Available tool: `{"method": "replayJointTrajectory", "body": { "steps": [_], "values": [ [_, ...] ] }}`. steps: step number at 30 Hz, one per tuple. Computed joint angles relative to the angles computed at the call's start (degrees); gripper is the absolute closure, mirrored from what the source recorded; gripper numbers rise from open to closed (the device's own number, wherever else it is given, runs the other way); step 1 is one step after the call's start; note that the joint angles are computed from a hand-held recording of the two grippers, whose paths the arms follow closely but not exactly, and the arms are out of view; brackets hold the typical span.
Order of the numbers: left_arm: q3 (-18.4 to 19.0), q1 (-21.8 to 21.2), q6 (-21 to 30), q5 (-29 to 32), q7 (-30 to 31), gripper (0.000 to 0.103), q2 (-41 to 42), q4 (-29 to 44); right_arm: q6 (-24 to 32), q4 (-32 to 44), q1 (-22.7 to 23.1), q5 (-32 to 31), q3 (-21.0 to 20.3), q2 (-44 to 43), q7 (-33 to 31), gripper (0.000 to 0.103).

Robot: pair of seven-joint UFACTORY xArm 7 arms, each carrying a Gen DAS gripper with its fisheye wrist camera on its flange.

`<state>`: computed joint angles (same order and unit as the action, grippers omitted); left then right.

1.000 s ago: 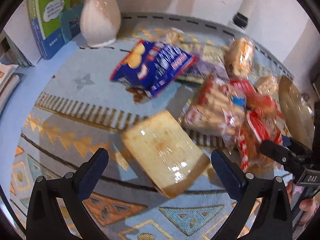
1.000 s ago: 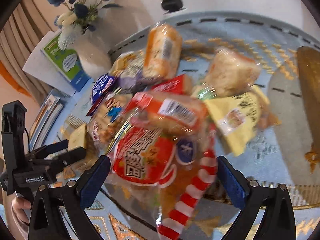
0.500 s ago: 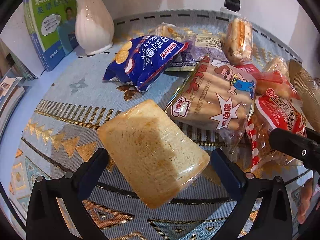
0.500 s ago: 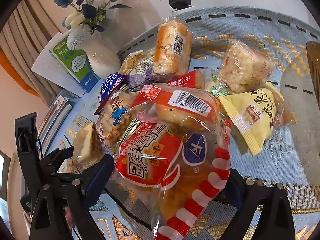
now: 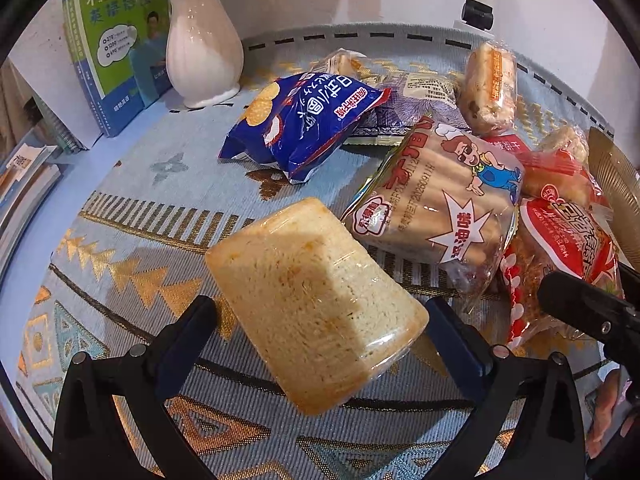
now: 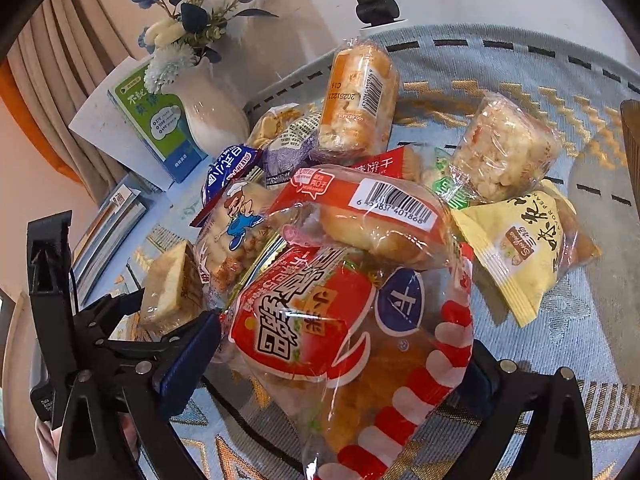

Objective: Organize snacks
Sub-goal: 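Grasp the wrapped bread loaf with the left gripper while the right grasps the striped bread bag, then lift the bread loaf with the left gripper while the right lifts the striped bag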

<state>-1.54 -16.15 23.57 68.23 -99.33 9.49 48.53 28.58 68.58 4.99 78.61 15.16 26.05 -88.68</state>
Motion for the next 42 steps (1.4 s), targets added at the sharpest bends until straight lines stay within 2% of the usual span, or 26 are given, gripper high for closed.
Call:
{"method": "replayJointTrajectory", "body": {
  "steps": [7, 13, 21, 23, 25, 26, 27, 34, 38, 42],
  "values": [
    [0.04, -0.04, 0.03, -0.10, 0.13, 0.000, 0.03, 0.04, -0.37, -0.18, 0.01, 1.53, 0.10, -0.07, -1.63, 0.000],
    [0.04, -0.08, 0.04, -0.11, 0.11, 0.000, 0.03, 0.05, 0.09, -0.16, 0.33, 0.43, -0.25, -0.21, -0.42, 0.000],
    [-0.01, -0.17, 0.16, -0.12, -0.03, 0.000, -0.06, -0.04, 1.23, -0.67, -0.37, 0.18, -0.21, -0.67, -1.21, 0.010],
    [-0.02, -0.23, 0.35, 0.06, -0.38, 0.000, -0.25, -0.22, 1.61, -0.93, -0.52, 0.76, -0.25, -0.89, -1.55, 0.015],
    [0.11, -0.32, 0.75, 1.96, -2.90, 0.010, -1.53, -1.41, 2.28, -1.09, -0.77, 1.63, -0.40, -1.03, -1.72, 0.019],
    [0.27, -0.18, 0.41, 4.52, -5.80, 0.024, -2.32, -2.08, 2.88, -1.05, -0.95, 2.00, -0.52, -1.03, -1.68, 0.022],
    [0.11, 0.07, 0.29, 6.35, -7.93, 0.029, -3.00, -2.60, 3.60, -0.97, -1.19, 2.45, -0.66, -0.98, -1.65, 0.023],
    [-1.19, 3.77, -2.79, 18.60, -21.73, 0.034, -6.29, -5.14, 6.26, -1.08, -1.23, 3.34, -1.46, -1.38, -2.06, 0.025],
    [-2.89, 3.97, -0.45, 21.03, -23.77, 0.038, -7.05, -5.23, 11.18, -1.66, -2.35, 4.84, -1.59, -2.08, -3.35, 0.027],
    [-3.36, 4.27, 0.29, 23.58, -26.96, 0.040, -7.72, -5.79, 11.96, -4.39, -1.98, 10.79, -2.08, -5.05, -10.47, 0.027]
  ]
}}
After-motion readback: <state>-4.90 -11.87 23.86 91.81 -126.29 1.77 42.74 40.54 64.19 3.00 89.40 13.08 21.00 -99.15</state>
